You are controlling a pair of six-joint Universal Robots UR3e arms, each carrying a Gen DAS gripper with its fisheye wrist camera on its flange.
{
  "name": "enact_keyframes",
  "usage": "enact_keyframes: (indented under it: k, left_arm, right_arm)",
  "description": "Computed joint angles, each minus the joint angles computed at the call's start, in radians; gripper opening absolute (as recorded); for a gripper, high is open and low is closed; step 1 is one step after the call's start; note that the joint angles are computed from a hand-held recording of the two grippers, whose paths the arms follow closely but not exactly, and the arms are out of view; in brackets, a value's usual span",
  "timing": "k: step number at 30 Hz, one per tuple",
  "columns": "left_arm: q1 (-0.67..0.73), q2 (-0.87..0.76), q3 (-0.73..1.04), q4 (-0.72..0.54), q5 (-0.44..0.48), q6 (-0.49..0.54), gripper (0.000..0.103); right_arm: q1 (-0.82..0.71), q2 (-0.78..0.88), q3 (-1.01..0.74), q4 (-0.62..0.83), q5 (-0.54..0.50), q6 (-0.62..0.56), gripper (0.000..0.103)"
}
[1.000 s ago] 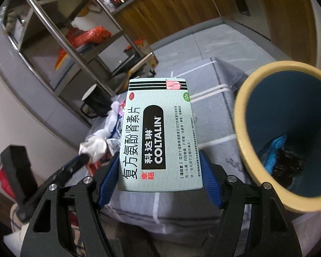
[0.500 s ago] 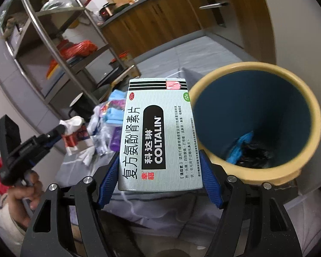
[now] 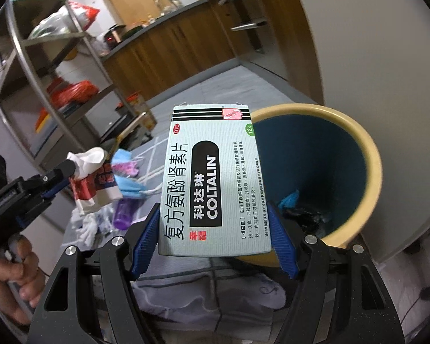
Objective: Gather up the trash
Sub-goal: 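Carry both items over the bin and open both grippers to drop them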
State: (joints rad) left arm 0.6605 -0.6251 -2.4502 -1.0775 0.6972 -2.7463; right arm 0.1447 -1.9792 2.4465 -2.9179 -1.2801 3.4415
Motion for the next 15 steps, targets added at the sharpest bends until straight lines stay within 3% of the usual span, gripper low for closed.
enact_keyframes:
  k: [3, 6, 9, 15]
  left_arm:
    - [-0.235, -0.275, -0.019, 0.444, 0.119, -0.223, 0.022]
    - [-0.405, -0.501, 0.014, 0.699, 0.209, -0.354, 0.022]
    - [-0.523, -0.672, 0.079, 0.835, 0.267, -0.431, 0.022]
    - [-0.655, -0.901, 0.22, 0.915, 0.349, -0.501, 0.022]
  right_arm:
    - [-0.041, -0.03, 0.016, 0.032, 0.004, -0.004, 0.071]
    - [-0.075, -0.069, 0.036, 0.065, 0.002, -0.004, 0.071]
    - [-0.094, -0.087, 0.039, 0.095, -0.011, -0.013, 0.072]
    - [-0.091, -0.035, 0.019, 0.095, -0.052, -0.024, 0.072]
